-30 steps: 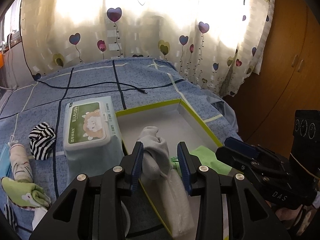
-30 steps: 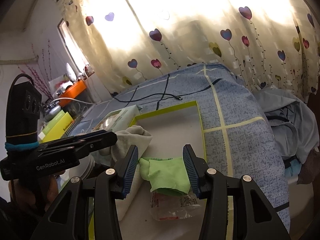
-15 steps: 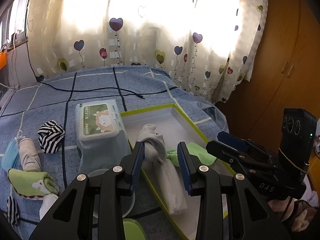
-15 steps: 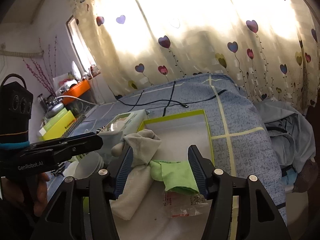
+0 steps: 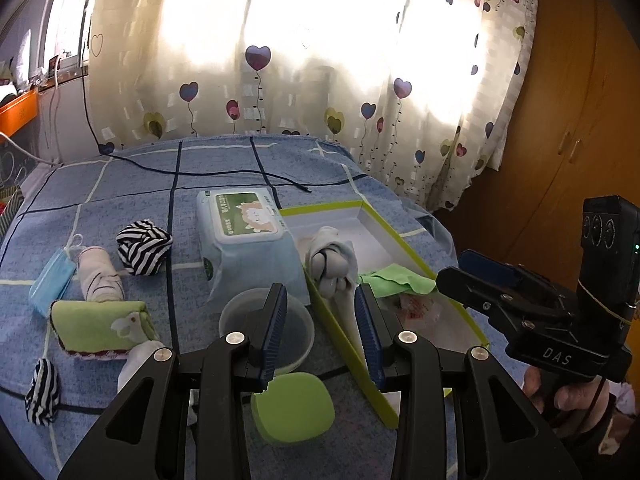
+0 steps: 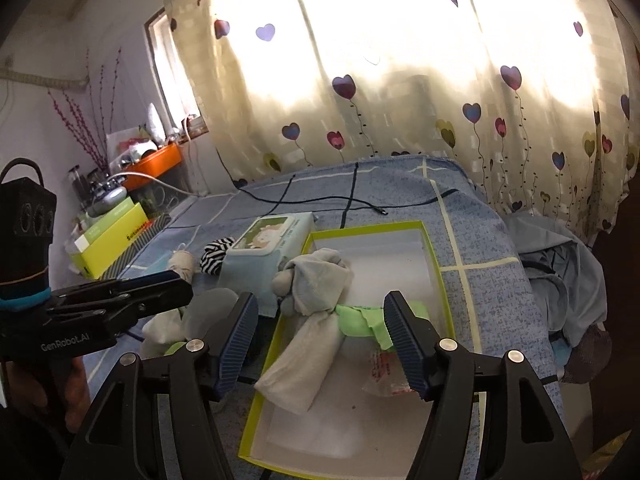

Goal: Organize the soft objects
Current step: 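Open both tools to release the sock and cloth, then withdraw, then grasp the white sock on the bed with the left tool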

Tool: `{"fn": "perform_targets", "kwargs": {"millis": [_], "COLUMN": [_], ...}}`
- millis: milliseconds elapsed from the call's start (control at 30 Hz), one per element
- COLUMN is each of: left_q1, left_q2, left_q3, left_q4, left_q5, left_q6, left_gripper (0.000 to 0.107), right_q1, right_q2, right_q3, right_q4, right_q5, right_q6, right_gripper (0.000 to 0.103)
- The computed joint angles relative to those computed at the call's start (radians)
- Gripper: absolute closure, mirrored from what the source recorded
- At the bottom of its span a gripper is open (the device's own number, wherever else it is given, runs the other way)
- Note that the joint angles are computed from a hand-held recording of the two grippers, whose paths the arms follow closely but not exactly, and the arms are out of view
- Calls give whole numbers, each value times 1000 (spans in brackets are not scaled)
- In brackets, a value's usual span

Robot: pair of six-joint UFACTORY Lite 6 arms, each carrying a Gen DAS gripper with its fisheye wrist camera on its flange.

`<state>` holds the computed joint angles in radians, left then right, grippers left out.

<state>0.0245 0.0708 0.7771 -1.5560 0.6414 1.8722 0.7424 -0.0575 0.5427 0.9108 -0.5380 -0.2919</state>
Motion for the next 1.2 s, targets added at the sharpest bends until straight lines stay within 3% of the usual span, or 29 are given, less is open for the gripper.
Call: {"fn": "perform_targets", "kwargs": {"millis": [200,467,1200], "left_q1": [131,260,354], "left_q2": [-38,-23,74], "left_q3": [-30,-17,34], "left_q4": [46,98,110], "left_q5": [96,172,197], "left_q6": [18,21,39], "left_gripper": [70,70,70], "right_q1": [114,194,198], "right_q2": [41,143,266], "right_q3": [101,250,387], "right_q4": [244,396,414], "right_q5": [-18,-25,37], "right_q6": [-222,-392,-464], "right_gripper": [38,38,38]}}
